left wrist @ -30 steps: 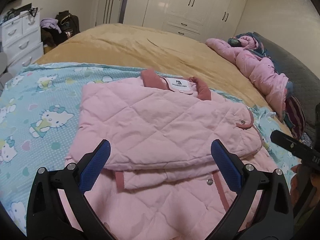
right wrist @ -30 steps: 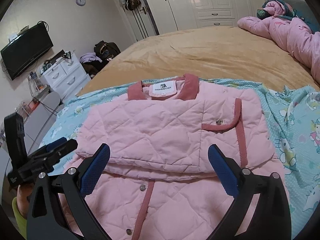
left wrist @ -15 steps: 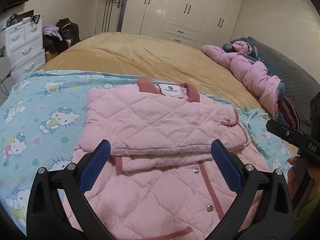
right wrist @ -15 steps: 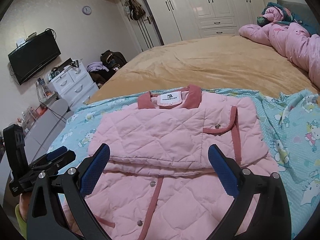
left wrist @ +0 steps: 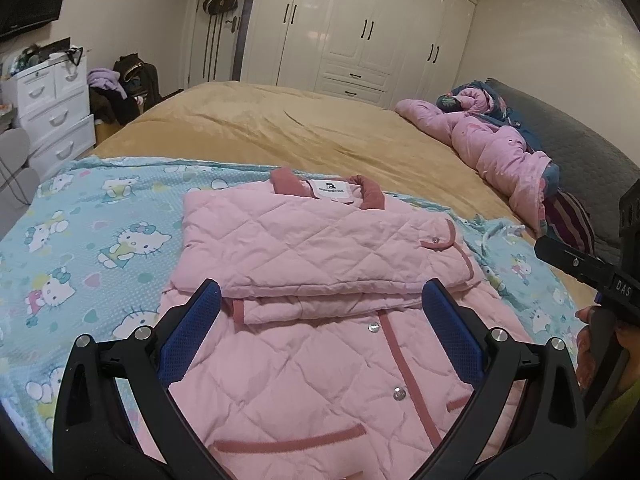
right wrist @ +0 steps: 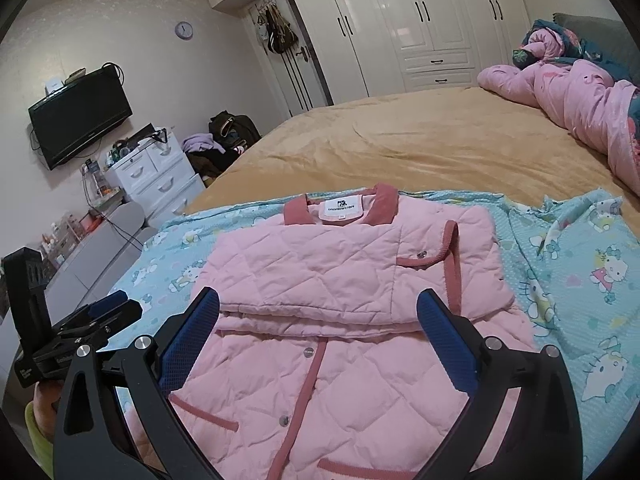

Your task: Fold large clothes

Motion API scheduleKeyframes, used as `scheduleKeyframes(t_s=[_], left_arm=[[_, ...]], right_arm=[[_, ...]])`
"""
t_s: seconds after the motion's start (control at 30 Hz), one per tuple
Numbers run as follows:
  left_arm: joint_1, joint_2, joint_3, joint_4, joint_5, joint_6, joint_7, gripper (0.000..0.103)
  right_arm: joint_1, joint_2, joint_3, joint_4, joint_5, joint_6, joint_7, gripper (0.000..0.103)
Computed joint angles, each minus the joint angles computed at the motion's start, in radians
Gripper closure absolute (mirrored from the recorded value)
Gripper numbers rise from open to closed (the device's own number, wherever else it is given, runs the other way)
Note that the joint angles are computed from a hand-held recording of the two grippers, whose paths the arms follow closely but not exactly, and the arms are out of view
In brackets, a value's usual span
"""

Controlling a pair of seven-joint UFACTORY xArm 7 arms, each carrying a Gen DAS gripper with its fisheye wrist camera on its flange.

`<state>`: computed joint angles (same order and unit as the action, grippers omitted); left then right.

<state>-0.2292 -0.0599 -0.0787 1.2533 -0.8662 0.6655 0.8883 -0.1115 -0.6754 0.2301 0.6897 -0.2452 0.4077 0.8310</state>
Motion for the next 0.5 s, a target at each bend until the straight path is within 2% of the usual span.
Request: scheduleKeyframes(t_s=[0.5], left_arm=[[-0.034, -0.152, 0.042, -0.17, 0.046, -0.04, -0.009, 0.009]], right_arm=[[0.063, -0.183, -0.012, -0.111, 0.055, 0.071, -0.028, 0.004]])
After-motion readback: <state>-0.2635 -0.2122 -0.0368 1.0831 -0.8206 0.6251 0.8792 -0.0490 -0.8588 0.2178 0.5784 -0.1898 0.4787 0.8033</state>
